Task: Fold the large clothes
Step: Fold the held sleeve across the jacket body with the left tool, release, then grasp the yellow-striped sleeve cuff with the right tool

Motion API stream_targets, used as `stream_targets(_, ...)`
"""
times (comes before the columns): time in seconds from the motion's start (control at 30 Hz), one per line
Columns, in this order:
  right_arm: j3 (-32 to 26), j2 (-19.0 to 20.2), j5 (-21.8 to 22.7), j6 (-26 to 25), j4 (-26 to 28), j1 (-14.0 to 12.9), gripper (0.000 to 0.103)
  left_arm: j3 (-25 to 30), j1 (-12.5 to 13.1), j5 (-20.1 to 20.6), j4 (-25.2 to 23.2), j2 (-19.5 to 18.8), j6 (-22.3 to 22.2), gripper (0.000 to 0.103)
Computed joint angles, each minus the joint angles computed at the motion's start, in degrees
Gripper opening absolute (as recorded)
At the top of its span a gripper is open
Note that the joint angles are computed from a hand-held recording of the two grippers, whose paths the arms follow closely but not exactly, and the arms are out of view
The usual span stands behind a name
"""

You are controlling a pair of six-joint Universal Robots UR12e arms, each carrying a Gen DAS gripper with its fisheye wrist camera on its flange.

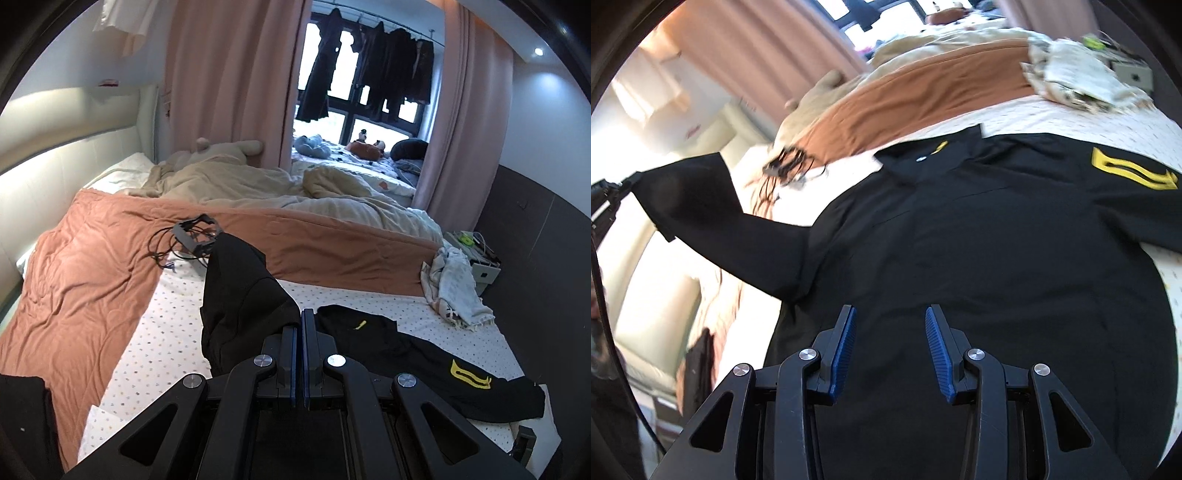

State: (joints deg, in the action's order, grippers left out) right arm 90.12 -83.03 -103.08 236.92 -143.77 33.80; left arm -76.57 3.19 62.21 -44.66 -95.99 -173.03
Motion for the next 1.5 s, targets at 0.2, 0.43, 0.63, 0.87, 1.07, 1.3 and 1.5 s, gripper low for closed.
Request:
stream_targets(0.2,3.3,-2.3,-0.5,4.3,1.6,-2.2,0.041,-0.3,-4.4,0.9,-0.9,-1.0,1.4,0.001)
stream_targets(0.43,7.0,-4.0,1.2,11.1,0.7,-4.7,0.041,0.2,-9.4,2.7,-3.0,-3.6,3.7,0.001)
stream_targets(0.63,9.9,-5.7,1.9,15.6,-1.0,-6.5,0.041,0.5,-12.4,3.5,-4.5,-5.9,3.9,0.001)
stream_targets(0.87,11.5,-6.3,3.4,18.9,-2.6,-7.6,0.041,-2.0,-14.1,2.0,-11.2,-6.9,4.4,0.045)
stream_targets(1.07,10.9,-6.3,2.4,18.1,-1.3,-7.3,0.041,-9.1,-11.6,-5.0,-8.6,-3.8,1.0,0.083)
stream_targets(1.3,7.4,-4.1,1.1,14.5,3.4,-6.1,0.041,-15.6,-7.1,-7.3,-4.3,1.2,0.6,0.093)
stream_targets(1.5,4.5,-1.4,0.8,9.0,2.1,-4.7,0.041,-18.2,-3.3,-2.9,1.3,2.9,-2.7,0.093)
